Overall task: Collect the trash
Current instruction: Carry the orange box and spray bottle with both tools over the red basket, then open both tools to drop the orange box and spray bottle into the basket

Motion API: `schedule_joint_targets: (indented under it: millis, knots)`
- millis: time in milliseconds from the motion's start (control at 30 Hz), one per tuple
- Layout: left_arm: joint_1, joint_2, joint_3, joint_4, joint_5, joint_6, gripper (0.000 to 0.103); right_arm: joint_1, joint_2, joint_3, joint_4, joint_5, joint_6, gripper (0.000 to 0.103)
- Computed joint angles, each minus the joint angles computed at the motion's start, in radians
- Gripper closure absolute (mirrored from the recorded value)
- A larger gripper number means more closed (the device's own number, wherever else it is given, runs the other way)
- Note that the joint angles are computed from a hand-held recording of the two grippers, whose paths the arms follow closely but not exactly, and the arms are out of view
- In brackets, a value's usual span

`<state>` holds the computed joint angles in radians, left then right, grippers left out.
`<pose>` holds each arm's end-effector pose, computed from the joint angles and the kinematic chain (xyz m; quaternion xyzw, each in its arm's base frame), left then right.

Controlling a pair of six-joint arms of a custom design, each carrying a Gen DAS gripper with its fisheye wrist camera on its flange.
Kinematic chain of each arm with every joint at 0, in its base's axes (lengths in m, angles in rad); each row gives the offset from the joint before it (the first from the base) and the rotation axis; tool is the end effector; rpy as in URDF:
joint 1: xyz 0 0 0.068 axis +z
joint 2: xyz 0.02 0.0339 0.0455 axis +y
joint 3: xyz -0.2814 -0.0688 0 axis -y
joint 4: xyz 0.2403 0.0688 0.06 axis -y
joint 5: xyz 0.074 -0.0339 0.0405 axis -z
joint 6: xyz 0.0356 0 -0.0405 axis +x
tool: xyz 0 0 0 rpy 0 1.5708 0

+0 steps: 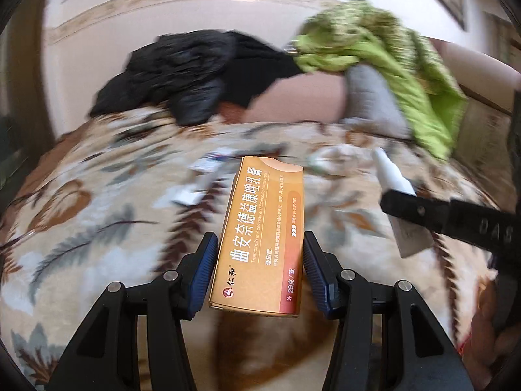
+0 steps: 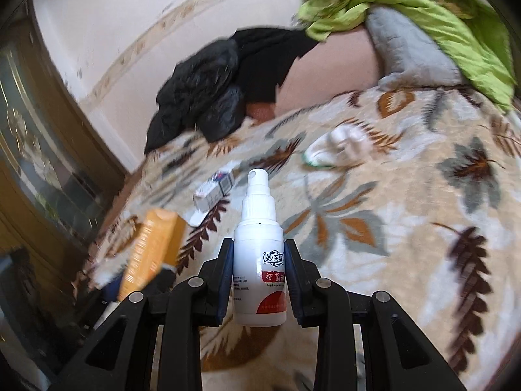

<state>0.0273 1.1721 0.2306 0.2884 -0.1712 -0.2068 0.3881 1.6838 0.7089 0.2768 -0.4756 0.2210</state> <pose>0.1871 0.0112 0.1476 -0.1419 0.8827 0.0368 0.4464 0.2874 0.1351 0.1600 -0.1727 0.8694 0.3268 0.3278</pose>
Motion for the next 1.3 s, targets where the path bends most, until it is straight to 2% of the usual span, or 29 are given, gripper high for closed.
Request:
schedule_joint_targets:
  millis: [100, 167, 333, 433, 533, 633, 833, 900, 967, 1133, 1300]
  knots:
    - [-0.178, -0.037, 0.009, -0.045, -0.020, -0.050, 0.051, -0.142, -0.095, -0.075, -0.058, -0.105, -0.040, 0.071]
    - [-0.277, -0.033, 0.032, -0.074, -0.033, -0.081, 0.051, -0.270, -0.164, -0.110, -0.141, -0.172, -0.106, 0.071]
    - [-0.565, 0.035, 0.137, -0.106, -0.042, -0.149, 0.051, -0.695, -0.266, -0.096, -0.455, -0.320, -0.396, 0.071]
    - [-0.713, 0.146, 0.241, -0.109, -0.037, -0.183, 0.051, -0.941, -0.228, -0.036, -0.627, -0.364, -0.595, 0.071]
    - [-0.803, 0.266, 0.355, -0.120, 0.005, -0.206, 0.051, -1.123, -0.159, 0.022, -0.734, -0.372, -0.729, 0.071]
    - [-0.876, 0.388, 0.476, -0.140, 0.046, -0.227, 0.051, -1.252, -0.084, 0.067, -0.781, -0.363, -0.824, 0.071]
    - [-0.976, 0.599, 0.713, -0.248, 0.043, -0.215, 0.048, -1.355, 0.053, 0.139, -0.775, -0.321, -0.856, 0.069]
    - [-0.979, 0.631, 0.748, -0.281, 0.049, -0.229, 0.036, -1.365, 0.070, 0.156, -0.788, -0.315, -0.863, 0.066]
    - [-0.973, 0.622, 0.727, -0.264, 0.063, -0.240, 0.036, -1.372, 0.059, 0.145, -0.755, -0.309, -0.854, 0.059]
    - [-0.951, 0.566, 0.672, -0.253, 0.023, -0.253, 0.036, -1.352, 0.041, 0.148, -0.780, -0.355, -0.867, 0.059]
    - [-0.885, 0.441, 0.538, -0.252, -0.029, -0.260, 0.036, -1.223, -0.030, 0.104, -0.775, -0.407, -0.821, 0.059]
